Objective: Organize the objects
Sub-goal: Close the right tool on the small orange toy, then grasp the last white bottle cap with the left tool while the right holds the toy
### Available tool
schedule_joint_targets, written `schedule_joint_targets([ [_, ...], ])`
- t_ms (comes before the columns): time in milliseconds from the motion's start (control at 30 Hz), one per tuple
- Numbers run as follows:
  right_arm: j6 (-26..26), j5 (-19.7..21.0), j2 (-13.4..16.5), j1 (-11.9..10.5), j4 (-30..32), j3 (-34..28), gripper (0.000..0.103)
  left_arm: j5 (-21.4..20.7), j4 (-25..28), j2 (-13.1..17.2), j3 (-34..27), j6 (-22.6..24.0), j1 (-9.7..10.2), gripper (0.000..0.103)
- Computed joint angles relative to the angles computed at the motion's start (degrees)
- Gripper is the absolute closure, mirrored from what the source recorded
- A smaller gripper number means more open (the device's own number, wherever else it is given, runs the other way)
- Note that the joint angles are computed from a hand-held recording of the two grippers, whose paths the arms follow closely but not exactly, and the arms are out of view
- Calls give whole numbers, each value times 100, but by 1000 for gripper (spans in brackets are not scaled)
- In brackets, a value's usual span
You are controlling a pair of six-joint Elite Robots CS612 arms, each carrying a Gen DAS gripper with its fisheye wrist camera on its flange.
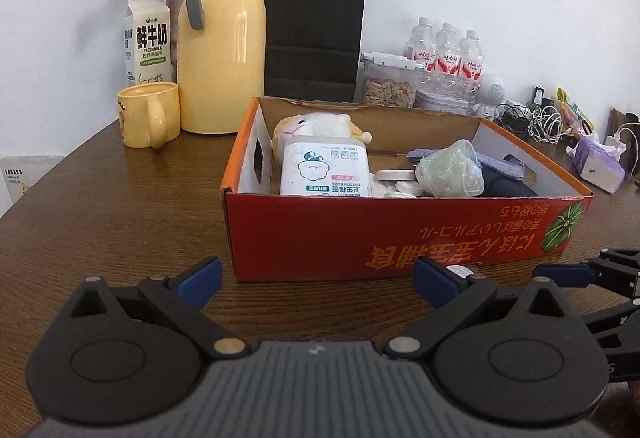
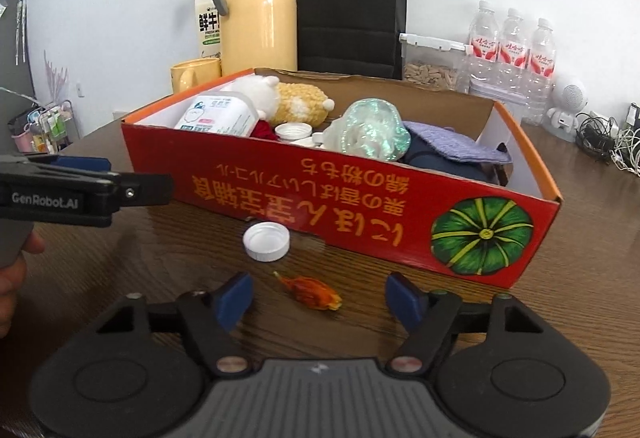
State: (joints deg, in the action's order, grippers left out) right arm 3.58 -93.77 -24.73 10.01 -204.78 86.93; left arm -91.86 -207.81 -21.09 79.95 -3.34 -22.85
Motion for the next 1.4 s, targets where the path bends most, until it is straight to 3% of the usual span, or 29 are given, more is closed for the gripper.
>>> schedule_joint_targets([
  [133,47,65,6,-7,-30,-1,57,-2,23,3,-15,-14,4,0],
  [200,34,70,10,-4,-63,0,74,-19,51,4,-21,-13,7,0],
  [367,-65,180,9,-7,-91,7,88,27,180,1,-39,-6,-2,0],
  [800,30,107,29,-21,-646,104,91,245,170,12,-24,143,-65,0],
  [1400,394,-342,-26,-266,-1342,455,91,302,637,29,-131,510,-388,0],
])
